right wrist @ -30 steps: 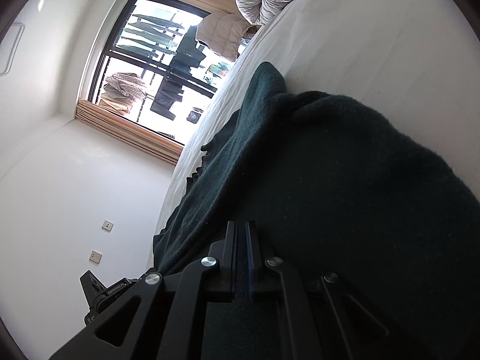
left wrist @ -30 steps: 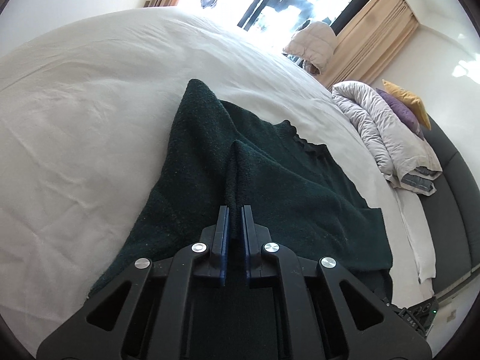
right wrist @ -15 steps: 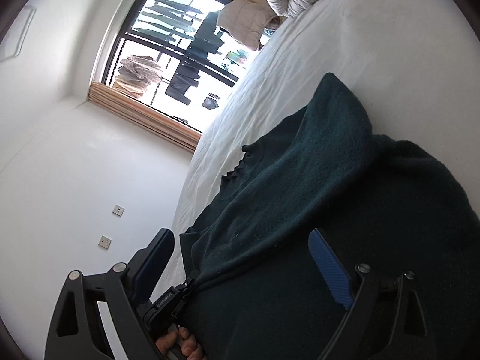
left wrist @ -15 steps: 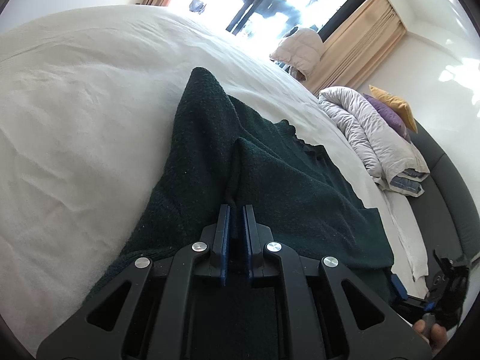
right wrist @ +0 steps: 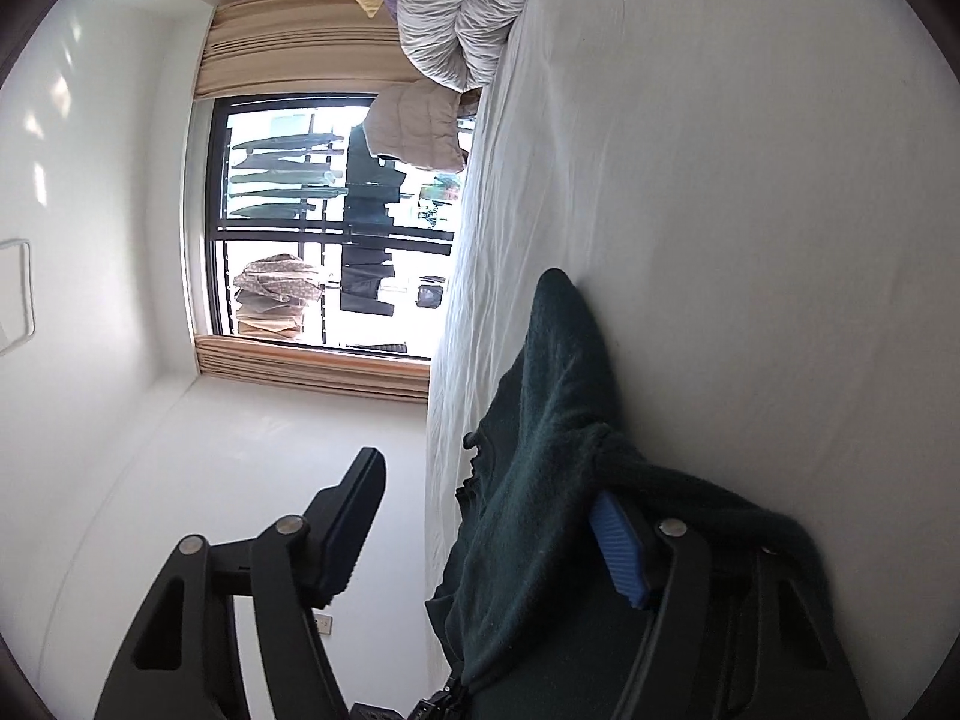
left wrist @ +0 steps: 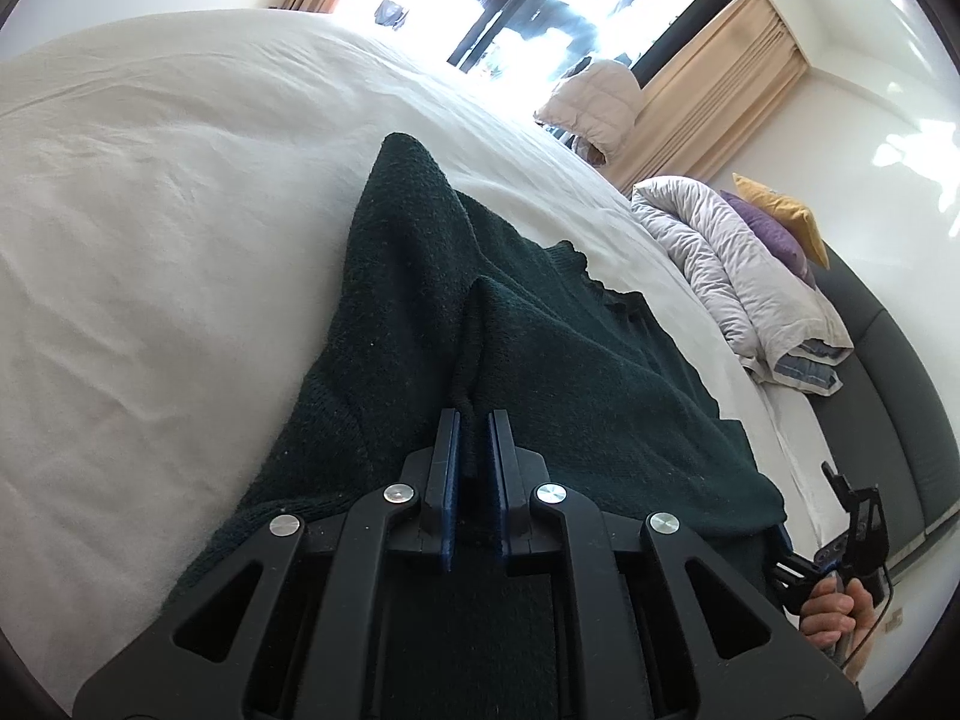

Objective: Fold small clothes

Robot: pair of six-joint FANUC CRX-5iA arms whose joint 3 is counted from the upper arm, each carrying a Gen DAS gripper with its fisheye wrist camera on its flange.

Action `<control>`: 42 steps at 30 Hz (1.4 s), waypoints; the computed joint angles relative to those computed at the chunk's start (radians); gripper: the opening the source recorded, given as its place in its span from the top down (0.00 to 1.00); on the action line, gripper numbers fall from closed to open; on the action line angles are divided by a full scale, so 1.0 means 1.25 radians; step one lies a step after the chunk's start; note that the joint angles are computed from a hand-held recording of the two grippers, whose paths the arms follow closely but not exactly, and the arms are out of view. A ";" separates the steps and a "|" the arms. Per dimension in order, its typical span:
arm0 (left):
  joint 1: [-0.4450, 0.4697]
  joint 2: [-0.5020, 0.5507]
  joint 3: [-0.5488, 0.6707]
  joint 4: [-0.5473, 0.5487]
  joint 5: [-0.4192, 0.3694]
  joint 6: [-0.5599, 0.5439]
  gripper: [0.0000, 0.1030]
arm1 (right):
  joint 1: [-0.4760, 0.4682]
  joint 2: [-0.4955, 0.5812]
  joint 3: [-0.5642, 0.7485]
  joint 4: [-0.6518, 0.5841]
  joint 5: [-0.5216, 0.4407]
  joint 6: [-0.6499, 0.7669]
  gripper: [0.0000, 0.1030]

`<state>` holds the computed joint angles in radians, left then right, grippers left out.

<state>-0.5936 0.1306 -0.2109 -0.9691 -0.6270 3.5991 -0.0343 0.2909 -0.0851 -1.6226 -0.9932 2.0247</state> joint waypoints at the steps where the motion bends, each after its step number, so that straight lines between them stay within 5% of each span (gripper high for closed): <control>1: 0.000 0.001 0.001 0.000 0.000 0.000 0.90 | -0.002 -0.014 -0.013 0.003 0.005 -0.006 0.41; 3: 0.000 -0.001 -0.001 -0.002 0.002 0.003 0.90 | 0.012 -0.066 -0.037 0.050 0.061 -0.054 0.40; 6: 0.000 -0.003 -0.005 -0.011 0.006 0.014 0.90 | 0.075 -0.181 -0.077 0.177 0.252 -0.167 0.20; 10: -0.002 -0.005 -0.010 -0.023 0.011 0.029 0.90 | 0.119 -0.178 0.003 0.213 0.204 -0.132 0.20; 18: -0.002 -0.005 -0.011 -0.023 0.012 0.030 0.90 | 0.296 0.008 0.212 0.392 0.126 -0.201 0.28; 20: -0.003 -0.004 -0.012 -0.026 0.012 0.032 0.90 | 0.321 0.035 0.207 0.498 0.157 -0.284 0.36; 21: -0.002 -0.005 -0.013 -0.028 0.014 0.034 0.90 | 0.310 0.046 0.198 0.516 0.166 -0.292 0.56; 22: -0.003 -0.005 -0.013 -0.031 0.014 0.036 0.90 | 0.287 0.061 0.198 0.498 0.158 -0.275 0.88; 23: -0.003 -0.004 -0.013 -0.032 0.015 0.037 0.90 | 0.249 0.073 0.191 0.438 0.143 -0.219 1.00; 25: -0.005 -0.002 -0.012 -0.035 0.015 0.038 0.89 | 0.190 0.077 0.177 0.355 0.129 -0.182 1.00; 29: 0.000 -0.004 -0.014 -0.031 0.023 0.037 0.89 | 0.211 0.000 0.109 0.519 0.266 -0.325 0.95; 30: 0.001 -0.005 -0.014 -0.028 0.023 0.034 0.89 | 0.204 -0.019 0.093 0.510 0.265 -0.319 0.77; 31: 0.003 -0.005 -0.014 -0.023 0.024 0.029 0.89 | 0.201 -0.044 0.077 0.487 0.264 -0.270 0.69; 33: 0.006 -0.006 -0.012 -0.012 0.025 0.018 0.89 | 0.221 -0.090 0.055 0.477 0.258 -0.174 0.66; 36: 0.023 -0.009 -0.012 0.025 0.038 -0.019 0.89 | 0.258 -0.094 0.067 0.465 0.207 -0.093 0.40; 38: 0.046 -0.021 -0.022 0.076 0.062 -0.069 0.89 | 0.305 -0.049 0.100 0.545 0.181 -0.159 0.30; 39: 0.057 -0.029 -0.028 0.109 0.071 -0.105 0.89 | 0.316 -0.036 0.102 0.583 0.191 -0.180 0.36; 40: 0.066 -0.041 -0.035 0.148 0.072 -0.150 0.89 | 0.312 -0.040 0.091 0.594 0.209 -0.182 0.58; 42: 0.048 -0.059 -0.025 0.179 0.003 -0.197 0.89 | 0.255 -0.042 0.091 0.560 0.167 -0.215 0.71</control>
<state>-0.5338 0.0575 -0.2426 -0.7453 -0.6228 3.3530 0.2850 0.2386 0.0287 -0.9221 -0.7844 1.7558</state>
